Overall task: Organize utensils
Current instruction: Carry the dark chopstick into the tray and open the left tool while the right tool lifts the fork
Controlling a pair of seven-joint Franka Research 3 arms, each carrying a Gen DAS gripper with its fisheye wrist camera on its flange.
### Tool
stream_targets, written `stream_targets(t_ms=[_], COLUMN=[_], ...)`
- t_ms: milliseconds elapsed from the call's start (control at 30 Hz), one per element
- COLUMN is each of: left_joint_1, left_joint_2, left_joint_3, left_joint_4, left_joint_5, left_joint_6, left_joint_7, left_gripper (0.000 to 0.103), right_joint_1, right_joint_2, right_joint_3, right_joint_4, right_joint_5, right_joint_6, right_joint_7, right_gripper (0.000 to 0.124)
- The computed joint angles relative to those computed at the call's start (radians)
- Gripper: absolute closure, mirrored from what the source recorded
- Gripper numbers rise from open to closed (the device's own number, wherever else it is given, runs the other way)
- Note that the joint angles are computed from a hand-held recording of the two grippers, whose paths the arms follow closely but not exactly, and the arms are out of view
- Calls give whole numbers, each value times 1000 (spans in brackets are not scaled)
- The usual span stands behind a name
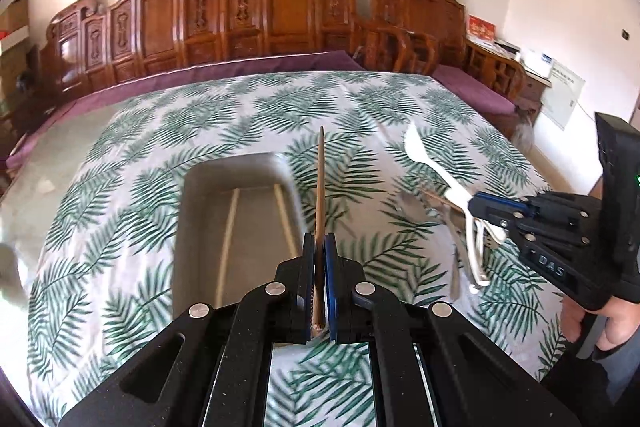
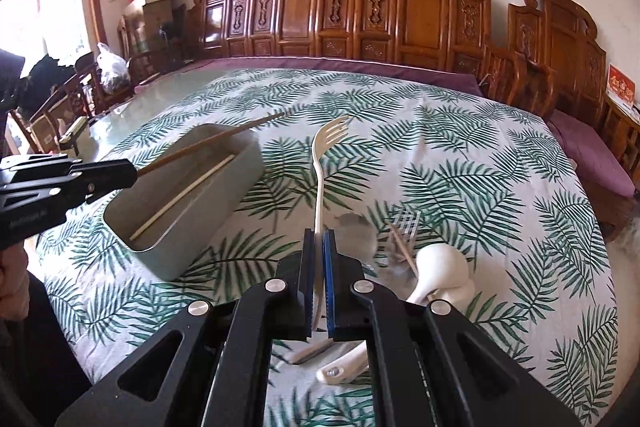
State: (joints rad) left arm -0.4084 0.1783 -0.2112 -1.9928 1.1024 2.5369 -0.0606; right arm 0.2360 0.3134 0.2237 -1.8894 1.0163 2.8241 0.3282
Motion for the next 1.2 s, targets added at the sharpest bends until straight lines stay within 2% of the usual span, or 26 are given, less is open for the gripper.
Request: stream_targets(t_ms=[200, 400, 767, 1100, 1167, 1200], left_joint_1=[26, 57, 72, 72, 71, 72], left_joint_2=[-52, -54, -9, -3, -15, -19], left_joint_3=[-2, -4, 9, 25, 27, 26], left_joint_4=[-73, -109, -94, -93, -99, -100], left_joint_5=[-31, -91, -171, -181, -167, -163], left_joint_6=[1, 11, 16, 43, 46, 44], left_joint_7=[-12, 13, 76, 80, 68, 66], left_gripper=[99, 99, 99, 98, 95, 90], right_joint_1=[19, 50, 73, 70, 70, 69], right_joint_2=[-34, -54, -58, -52, -52, -53], right_joint_3=[14, 6, -3, -4, -4, -3], right_joint_4=[-50, -84, -96, -83, -79, -75], right_joint_5=[19, 11, -5, -14, -16, -14], right_joint_6=[-3, -15, -33, -50, -57, -66], right_joint_7=[-37, -44, -45, -19, -10, -6], right_gripper=[118, 118, 118, 118, 118, 118])
